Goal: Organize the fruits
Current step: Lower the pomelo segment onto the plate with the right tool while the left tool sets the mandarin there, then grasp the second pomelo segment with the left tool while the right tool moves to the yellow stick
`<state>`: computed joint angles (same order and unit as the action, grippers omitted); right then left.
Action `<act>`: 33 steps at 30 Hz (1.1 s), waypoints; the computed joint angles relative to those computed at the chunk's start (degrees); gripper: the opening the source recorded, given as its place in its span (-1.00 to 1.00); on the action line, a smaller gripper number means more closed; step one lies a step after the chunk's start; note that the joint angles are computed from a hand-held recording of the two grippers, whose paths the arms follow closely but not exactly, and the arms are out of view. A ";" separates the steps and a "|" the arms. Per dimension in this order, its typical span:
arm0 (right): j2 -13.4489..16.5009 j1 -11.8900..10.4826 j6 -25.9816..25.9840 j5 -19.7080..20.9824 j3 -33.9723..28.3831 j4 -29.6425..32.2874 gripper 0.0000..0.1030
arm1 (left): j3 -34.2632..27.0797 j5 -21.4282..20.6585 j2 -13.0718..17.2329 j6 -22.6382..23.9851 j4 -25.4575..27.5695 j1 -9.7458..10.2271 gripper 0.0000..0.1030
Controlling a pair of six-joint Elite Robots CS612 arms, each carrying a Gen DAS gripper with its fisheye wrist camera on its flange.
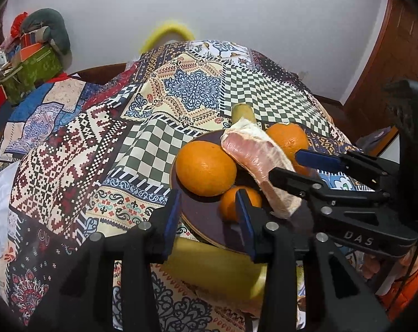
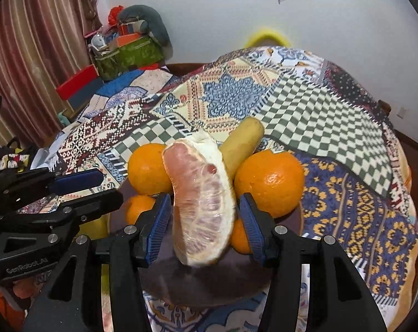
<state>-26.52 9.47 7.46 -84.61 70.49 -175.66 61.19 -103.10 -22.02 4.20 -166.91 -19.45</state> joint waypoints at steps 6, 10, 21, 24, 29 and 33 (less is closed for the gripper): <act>-1.87 0.57 -1.02 -1.50 2.73 -3.12 -0.06 | 3.16 0.30 -2.08 -0.27 -2.58 0.05 -0.22; -3.10 0.95 -1.09 -2.60 4.70 -5.33 -0.06 | 5.82 0.64 -3.78 -0.48 -4.68 0.08 -0.22; -6.67 1.62 0.24 -3.61 10.96 -10.74 -0.06 | 13.43 1.66 -8.01 -1.10 -9.28 -0.07 -0.07; -7.57 1.93 0.30 -4.39 12.86 -12.52 -0.06 | 15.65 1.77 -8.94 -1.08 -10.02 -0.23 -0.02; -8.46 2.15 1.40 -5.31 15.70 -15.42 -0.05 | 18.03 2.16 -9.64 -1.09 -9.03 -0.67 0.07; -9.06 2.27 1.96 -6.36 17.72 -16.12 -0.05 | 18.36 2.35 -9.38 -1.63 -6.66 -1.26 0.07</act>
<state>-35.58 11.74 9.42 -90.97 88.21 -191.78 79.55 -100.74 -31.41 2.58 -173.57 -20.71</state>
